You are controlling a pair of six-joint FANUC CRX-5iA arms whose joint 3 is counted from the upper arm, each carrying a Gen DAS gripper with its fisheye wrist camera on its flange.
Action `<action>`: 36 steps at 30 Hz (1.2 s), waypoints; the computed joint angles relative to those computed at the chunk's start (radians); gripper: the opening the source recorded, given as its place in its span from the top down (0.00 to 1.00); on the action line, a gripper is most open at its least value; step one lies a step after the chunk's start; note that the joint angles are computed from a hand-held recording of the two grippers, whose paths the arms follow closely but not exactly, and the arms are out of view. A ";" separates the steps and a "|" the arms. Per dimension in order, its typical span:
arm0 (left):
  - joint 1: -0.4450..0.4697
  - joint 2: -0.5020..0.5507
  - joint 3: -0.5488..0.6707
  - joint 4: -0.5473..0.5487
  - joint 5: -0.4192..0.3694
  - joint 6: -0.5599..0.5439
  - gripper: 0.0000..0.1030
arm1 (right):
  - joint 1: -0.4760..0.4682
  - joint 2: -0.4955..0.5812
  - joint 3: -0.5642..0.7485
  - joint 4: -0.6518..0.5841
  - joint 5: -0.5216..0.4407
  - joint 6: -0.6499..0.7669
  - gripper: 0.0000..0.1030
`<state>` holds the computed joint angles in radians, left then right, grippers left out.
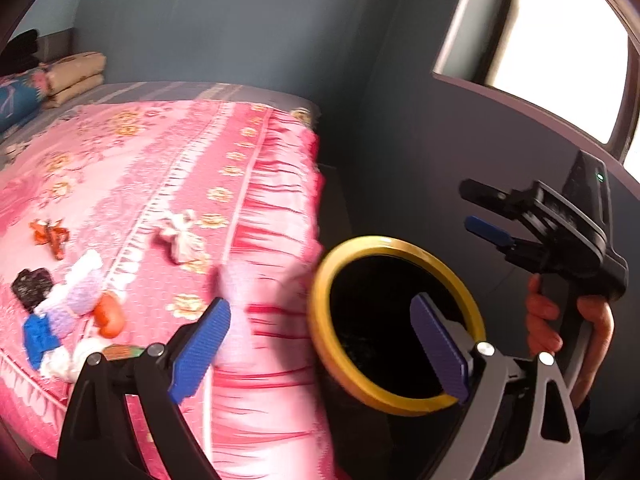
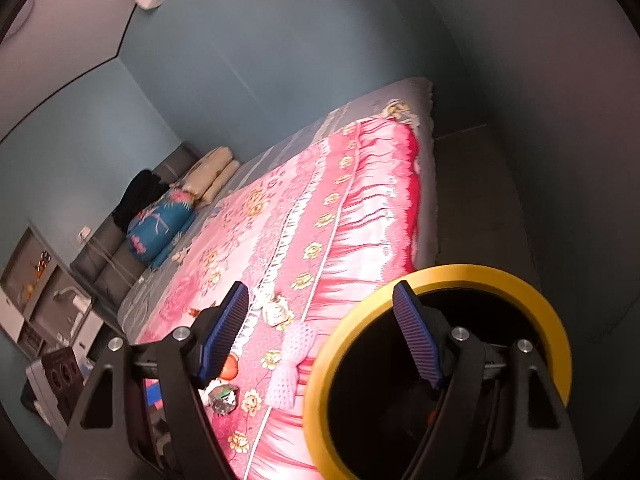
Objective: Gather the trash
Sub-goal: 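Grasp the black bag with the left tool while the right tool grasps the white foam net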
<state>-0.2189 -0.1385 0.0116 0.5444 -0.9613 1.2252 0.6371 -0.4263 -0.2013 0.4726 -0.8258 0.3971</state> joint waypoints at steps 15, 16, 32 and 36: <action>0.231 -0.064 -0.014 -0.066 0.033 0.062 0.11 | 0.112 0.191 0.199 -0.095 -0.039 0.207 0.31; 0.242 -0.066 -0.015 -0.072 0.033 0.063 0.11 | 0.116 0.203 0.212 -0.104 -0.044 0.220 0.31; 0.437 -0.036 -0.031 -0.169 0.025 0.090 0.08 | 0.163 0.457 0.376 -0.129 -0.197 0.307 0.31; 0.475 -0.004 -0.029 -0.182 0.029 0.087 0.08 | 0.152 0.507 0.409 -0.156 -0.225 0.318 0.31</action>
